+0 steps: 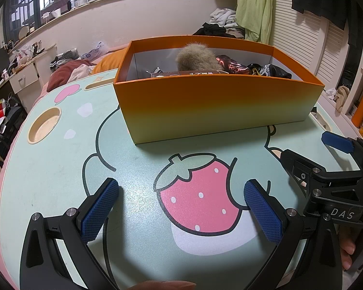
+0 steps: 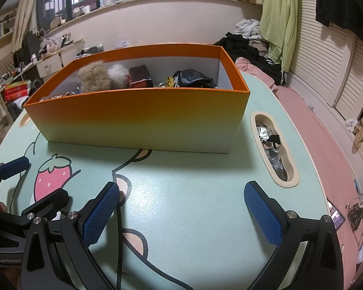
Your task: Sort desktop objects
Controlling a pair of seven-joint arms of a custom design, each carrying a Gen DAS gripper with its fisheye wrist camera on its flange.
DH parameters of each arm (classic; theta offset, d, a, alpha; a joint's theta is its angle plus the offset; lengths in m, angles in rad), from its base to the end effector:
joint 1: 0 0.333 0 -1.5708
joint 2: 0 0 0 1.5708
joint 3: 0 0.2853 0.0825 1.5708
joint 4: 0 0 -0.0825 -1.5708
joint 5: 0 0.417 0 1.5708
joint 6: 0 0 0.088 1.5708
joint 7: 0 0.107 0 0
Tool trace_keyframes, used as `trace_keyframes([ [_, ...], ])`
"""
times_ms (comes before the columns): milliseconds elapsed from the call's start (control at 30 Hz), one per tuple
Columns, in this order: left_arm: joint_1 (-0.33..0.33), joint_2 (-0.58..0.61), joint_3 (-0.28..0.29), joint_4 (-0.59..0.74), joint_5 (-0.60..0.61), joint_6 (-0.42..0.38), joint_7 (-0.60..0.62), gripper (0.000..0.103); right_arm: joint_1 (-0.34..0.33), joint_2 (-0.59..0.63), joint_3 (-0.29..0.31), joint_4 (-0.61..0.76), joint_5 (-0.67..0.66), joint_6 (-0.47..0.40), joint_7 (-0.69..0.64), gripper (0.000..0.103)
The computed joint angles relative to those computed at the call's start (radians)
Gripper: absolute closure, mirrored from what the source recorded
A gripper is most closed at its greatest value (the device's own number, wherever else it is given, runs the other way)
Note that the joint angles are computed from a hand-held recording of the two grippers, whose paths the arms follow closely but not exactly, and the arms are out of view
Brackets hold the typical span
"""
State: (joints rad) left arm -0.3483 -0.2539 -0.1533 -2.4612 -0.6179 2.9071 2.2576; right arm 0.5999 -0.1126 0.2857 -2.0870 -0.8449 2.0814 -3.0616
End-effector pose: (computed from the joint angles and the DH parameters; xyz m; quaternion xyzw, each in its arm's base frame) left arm 0.4745 -0.2207 0.4140 -0.4158 0.8340 -0.3260 0.1589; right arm 0.3888 0.4208 0.4550 -0.5220 0.7614 -0.3181 0.2158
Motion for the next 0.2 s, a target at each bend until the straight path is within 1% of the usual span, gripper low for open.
trace_keyframes([
  [200,0.000,0.003,0.002,0.003,-0.002,0.000,0.005,0.000,0.001,-0.003,0.000,0.000,0.002,-0.002,-0.002,0.000],
])
